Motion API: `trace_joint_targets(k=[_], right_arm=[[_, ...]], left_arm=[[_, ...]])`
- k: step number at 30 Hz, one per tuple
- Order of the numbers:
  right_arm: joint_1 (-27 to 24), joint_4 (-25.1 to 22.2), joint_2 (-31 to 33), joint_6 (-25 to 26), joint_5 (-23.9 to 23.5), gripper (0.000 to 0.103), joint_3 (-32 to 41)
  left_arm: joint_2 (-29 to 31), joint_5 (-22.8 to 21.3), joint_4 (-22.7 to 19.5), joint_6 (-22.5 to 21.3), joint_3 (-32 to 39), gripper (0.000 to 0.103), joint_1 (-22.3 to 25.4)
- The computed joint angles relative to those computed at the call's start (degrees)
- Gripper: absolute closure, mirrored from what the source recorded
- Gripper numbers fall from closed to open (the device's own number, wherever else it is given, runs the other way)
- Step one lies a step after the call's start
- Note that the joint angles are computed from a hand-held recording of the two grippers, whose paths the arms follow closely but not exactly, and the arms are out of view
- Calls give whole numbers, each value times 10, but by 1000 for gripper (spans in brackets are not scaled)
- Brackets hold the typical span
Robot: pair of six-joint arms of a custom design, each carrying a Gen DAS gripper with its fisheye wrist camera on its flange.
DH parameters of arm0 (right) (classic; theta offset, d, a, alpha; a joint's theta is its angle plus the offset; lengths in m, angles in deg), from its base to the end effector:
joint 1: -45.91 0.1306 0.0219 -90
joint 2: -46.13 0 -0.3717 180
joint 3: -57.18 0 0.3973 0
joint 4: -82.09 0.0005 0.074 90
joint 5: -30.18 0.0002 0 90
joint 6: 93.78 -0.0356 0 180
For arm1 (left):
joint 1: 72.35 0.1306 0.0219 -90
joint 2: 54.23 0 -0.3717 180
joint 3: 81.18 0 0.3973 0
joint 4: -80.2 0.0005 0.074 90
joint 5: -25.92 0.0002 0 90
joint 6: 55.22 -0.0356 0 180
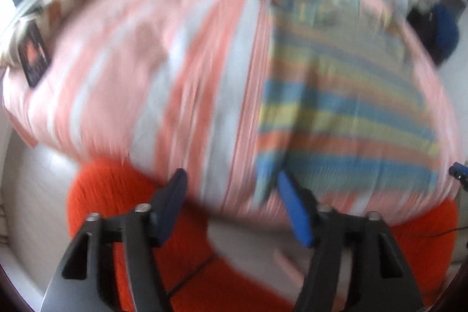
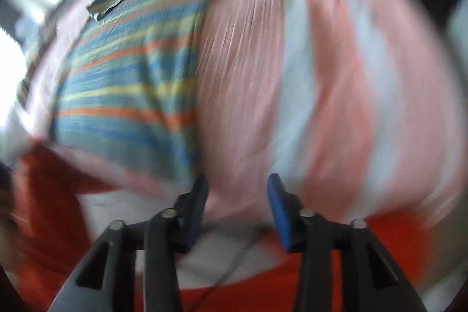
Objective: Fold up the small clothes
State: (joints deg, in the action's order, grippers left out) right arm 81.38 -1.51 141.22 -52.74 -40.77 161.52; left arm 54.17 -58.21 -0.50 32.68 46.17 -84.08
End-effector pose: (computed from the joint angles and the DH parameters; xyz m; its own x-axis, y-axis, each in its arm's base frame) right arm 0.3946 0.2663 0.4610 -0.8745 0.2523 -0.4142 0.2785 0.9604 -0.0029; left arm 0.5539 -0.1192 0.5158 -0.8528 0.2143 -0.4763 0.2811 0.9569 -0.0727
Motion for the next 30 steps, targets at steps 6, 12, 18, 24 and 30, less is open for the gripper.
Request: trace_joint_targets(k=[6,12,18,24,30], right_arm=[[-80,131,87,319,52,42,134],[-138,135,271,481,-4,44,317],[-192,141,305,373,8,100,354],[-309,190,138,170,64,100,170],[-379,214,57,51,-63,100,45]], left_arm=[[-7,6,232,62,-53,10,-12],[-31,-29,301,86,-141,10,-5],[-26,-44,277,110,-137,10,17],[-3,-30,254,135,-117,10,19],[1,-52,251,121,-119,10,7]])
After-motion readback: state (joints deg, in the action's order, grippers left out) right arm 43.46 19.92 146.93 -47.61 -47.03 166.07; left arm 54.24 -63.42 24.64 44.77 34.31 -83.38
